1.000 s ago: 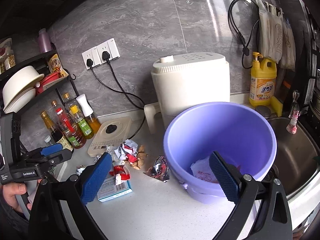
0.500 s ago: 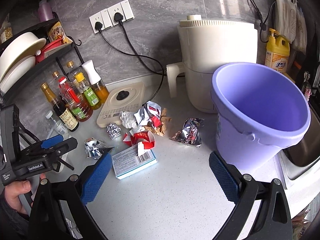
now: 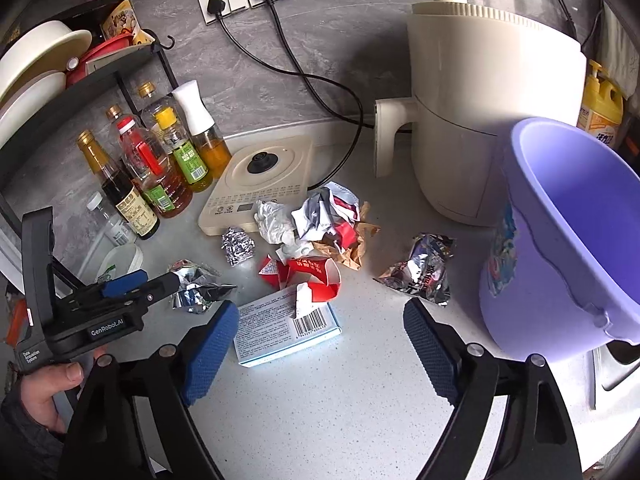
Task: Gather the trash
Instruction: 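Grasp the silver foil snack bag with the left gripper while the right grasps the red-and-white box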
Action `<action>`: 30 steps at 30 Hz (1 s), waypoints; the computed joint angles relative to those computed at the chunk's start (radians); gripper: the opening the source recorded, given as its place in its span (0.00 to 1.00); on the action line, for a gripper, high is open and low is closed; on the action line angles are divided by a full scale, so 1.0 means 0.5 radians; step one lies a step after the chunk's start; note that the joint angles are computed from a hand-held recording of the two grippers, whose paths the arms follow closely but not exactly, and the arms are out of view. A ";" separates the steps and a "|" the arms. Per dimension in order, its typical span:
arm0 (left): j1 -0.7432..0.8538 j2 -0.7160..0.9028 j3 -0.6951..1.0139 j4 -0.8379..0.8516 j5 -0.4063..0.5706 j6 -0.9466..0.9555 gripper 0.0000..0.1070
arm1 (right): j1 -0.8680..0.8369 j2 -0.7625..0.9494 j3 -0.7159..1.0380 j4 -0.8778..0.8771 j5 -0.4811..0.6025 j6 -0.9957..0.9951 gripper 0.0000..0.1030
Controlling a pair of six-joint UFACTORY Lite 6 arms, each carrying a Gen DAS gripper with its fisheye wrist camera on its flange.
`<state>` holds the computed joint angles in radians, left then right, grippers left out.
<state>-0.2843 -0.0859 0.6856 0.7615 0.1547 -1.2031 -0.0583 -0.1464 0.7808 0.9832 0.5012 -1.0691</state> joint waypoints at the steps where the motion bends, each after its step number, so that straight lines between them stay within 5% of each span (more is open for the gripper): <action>1: 0.013 0.014 0.002 0.012 -0.006 -0.018 0.71 | 0.027 0.055 0.036 -0.003 -0.004 0.007 0.76; 9: 0.052 0.210 0.082 0.574 -0.083 -0.554 0.71 | 0.193 0.511 0.306 -0.026 -0.123 0.023 0.75; 17: 0.145 0.471 0.252 0.434 -0.120 -0.387 0.71 | 0.368 0.964 0.665 -0.242 -0.245 0.188 0.73; 27: 0.148 0.650 0.301 0.786 -0.097 -0.710 0.71 | 0.496 1.230 0.875 -0.485 -0.326 0.357 0.73; 30: 0.156 0.672 0.280 1.071 -0.106 -1.004 0.68 | 0.535 1.243 0.856 -0.502 -0.357 0.338 0.63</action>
